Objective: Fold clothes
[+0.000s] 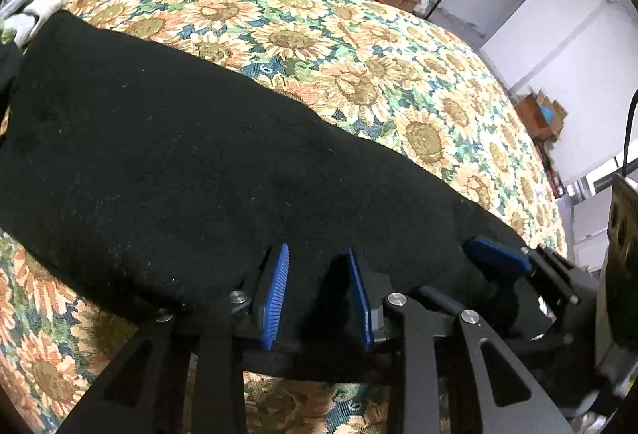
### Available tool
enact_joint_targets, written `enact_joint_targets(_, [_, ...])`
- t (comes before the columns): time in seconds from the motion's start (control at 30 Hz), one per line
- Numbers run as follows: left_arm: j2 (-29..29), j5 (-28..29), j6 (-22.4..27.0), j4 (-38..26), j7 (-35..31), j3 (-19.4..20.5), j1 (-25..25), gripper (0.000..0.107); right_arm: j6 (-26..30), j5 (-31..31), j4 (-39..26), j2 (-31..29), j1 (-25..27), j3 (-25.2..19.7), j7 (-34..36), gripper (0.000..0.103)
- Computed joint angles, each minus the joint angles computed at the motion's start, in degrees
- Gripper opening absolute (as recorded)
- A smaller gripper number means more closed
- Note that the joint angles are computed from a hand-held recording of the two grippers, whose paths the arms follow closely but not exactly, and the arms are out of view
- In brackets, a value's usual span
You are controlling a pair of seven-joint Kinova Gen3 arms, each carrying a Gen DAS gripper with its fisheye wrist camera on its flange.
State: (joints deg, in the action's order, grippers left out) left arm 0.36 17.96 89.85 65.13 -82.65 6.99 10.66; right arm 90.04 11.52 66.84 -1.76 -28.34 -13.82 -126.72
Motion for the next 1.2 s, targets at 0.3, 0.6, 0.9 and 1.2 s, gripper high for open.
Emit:
enact_joint_targets(0.3, [-0.41,1.79,1.34,-0.16,0.46,-1.12,-1.46,0.025,-0.43,6.40,3.08,0.24,-2.59,-1.52,-3.22,0.086])
enact_joint_targets(0.6, [1.76,2.85,3.15,-4.58,-0.85,0.40,-0.23,0.026,-4.22,5.33,6.33,-1.91,-1.51,-1.69,-3.45,0.086])
enact_joint_targets(0.9, [2.16,0.87,1.95,-2.27,-4.45,-0.17,-0.37,0.025,-1.85,6.20,4.99,-1.61,-1.39,-2.80,-3.77,0.086])
enact_joint_targets(1.2, [3.42,-1.74,-2.07,-0.99,-2.80,1.46,2.18,0.024,4.67,6.88,1.16,-1.53,-1.16,-2.33,-0.62,0.084])
